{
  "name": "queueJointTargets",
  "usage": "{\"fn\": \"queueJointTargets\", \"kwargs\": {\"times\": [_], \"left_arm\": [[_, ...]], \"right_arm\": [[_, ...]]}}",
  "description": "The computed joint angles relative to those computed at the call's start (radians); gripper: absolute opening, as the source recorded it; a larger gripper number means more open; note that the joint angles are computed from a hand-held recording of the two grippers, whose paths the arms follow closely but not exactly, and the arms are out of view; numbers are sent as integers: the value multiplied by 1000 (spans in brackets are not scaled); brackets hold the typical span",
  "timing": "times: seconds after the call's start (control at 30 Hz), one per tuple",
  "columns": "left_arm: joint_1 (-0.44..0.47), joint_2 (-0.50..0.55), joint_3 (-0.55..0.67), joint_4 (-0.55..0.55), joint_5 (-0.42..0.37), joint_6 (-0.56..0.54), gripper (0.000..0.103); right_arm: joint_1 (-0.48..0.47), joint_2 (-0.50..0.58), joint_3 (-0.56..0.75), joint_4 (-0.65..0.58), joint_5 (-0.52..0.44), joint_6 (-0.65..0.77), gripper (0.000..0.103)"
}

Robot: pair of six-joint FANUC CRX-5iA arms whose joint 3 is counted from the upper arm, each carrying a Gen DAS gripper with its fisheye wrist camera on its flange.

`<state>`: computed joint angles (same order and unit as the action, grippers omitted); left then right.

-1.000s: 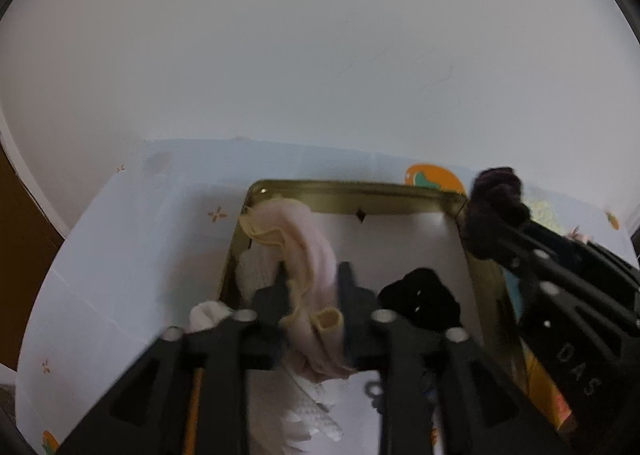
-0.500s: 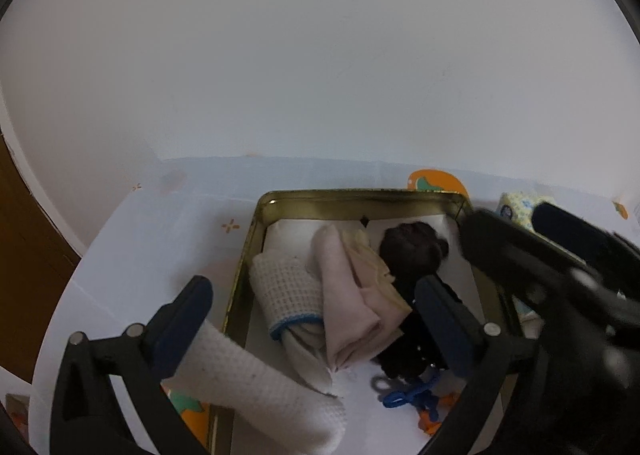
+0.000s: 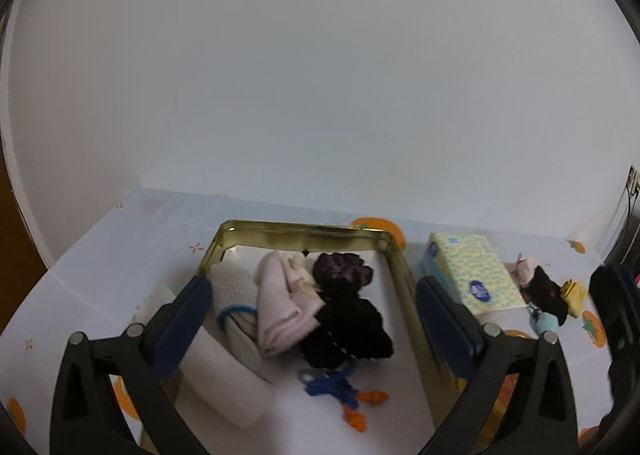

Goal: Organize soft objects
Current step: 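Lift both tools and move them toward the black plush and blue ball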

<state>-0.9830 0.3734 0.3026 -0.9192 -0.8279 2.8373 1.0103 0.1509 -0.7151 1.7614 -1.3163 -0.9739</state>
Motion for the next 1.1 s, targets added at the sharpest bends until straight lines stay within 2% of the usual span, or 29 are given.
{"fn": "queueJointTargets", "kwargs": {"times": [0.1, 0.2, 0.33, 0.47, 0.6, 0.8, 0.9, 1.1], "left_arm": [[-45, 1, -11, -81, -14, 94, 103], [-64, -3, -27, -115, -6, 153, 103], [-128, 20, -7, -234, -96, 246, 103], [-171, 37, -8, -318, -133, 307, 103], [-194, 53, 1, -339, -140, 301, 103], [-217, 91, 30, -342, -142, 222, 103], [-242, 92, 29, -376, -164, 238, 103], [-244, 95, 28, -357, -147, 250, 103]], "right_arm": [[12, 17, 0, -13, -44, 1, 84], [9, 17, 5, -37, -2, 44, 84], [40, -12, -11, -96, -13, 76, 84], [52, -35, -39, -114, -16, 64, 84], [77, -54, -62, -149, -30, 53, 84], [92, -86, -93, -195, -39, 61, 84], [103, -100, -110, -215, -52, 68, 84], [122, -139, -152, -248, -75, 76, 84]]}}
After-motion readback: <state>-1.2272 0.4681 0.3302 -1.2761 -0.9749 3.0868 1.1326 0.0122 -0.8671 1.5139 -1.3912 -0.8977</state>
